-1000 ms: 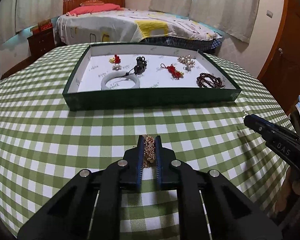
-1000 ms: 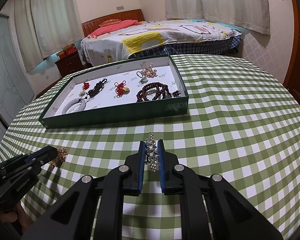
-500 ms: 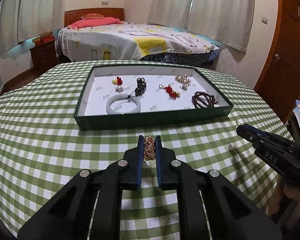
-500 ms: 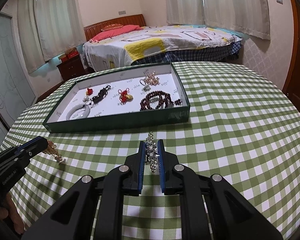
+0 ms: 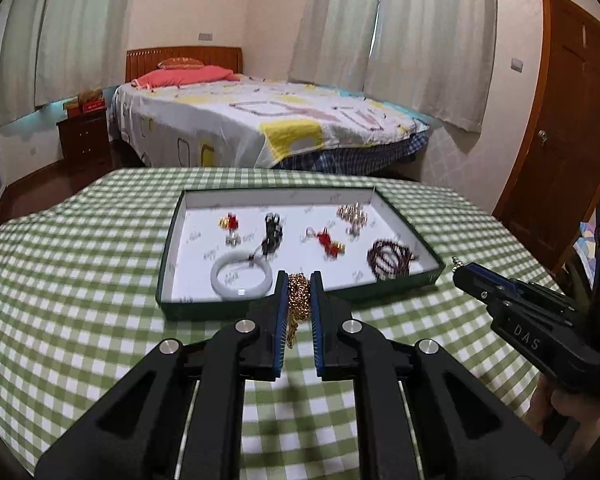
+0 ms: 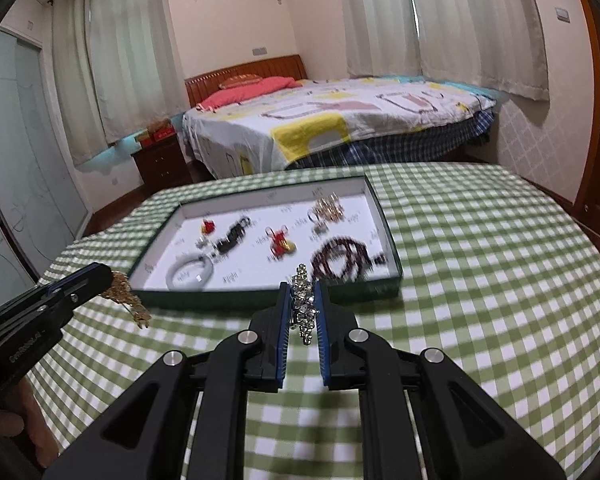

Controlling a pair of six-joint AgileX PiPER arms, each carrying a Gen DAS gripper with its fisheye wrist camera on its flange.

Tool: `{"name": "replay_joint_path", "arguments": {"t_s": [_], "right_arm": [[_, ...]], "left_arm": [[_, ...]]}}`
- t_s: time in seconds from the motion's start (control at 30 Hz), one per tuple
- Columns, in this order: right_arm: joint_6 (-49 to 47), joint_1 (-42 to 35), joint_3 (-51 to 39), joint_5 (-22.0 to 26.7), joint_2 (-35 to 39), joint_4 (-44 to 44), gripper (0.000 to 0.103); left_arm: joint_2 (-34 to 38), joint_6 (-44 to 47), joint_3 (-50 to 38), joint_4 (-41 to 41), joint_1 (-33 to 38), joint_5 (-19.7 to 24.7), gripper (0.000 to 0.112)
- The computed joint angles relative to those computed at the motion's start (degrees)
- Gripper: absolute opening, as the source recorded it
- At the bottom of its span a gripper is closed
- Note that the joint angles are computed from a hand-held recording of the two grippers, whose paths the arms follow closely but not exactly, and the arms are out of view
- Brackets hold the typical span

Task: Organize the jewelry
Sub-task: 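Carry the gold chain with the left tool while the right tool carries the bar brooch over the tray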

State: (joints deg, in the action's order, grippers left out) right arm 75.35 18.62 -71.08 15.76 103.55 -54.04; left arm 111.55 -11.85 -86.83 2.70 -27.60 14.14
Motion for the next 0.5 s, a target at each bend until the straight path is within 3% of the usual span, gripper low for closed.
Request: {"name": "replay_joint_path", "arguments": {"t_s": [0.3,0.5], "right_arm": [[-8.4,-0.3,-10.3,-0.2,3.9,4.7,0.013],[-15.5,-0.9,-18.1,0.0,7.8,9.4,0.013]], "left_arm": [[4.4,3.5,-11.0,-1.7,0.9,1.8,0.011],[10.5,5.8,-22.7,-3.3,1.6,5.2,0.011]]}}
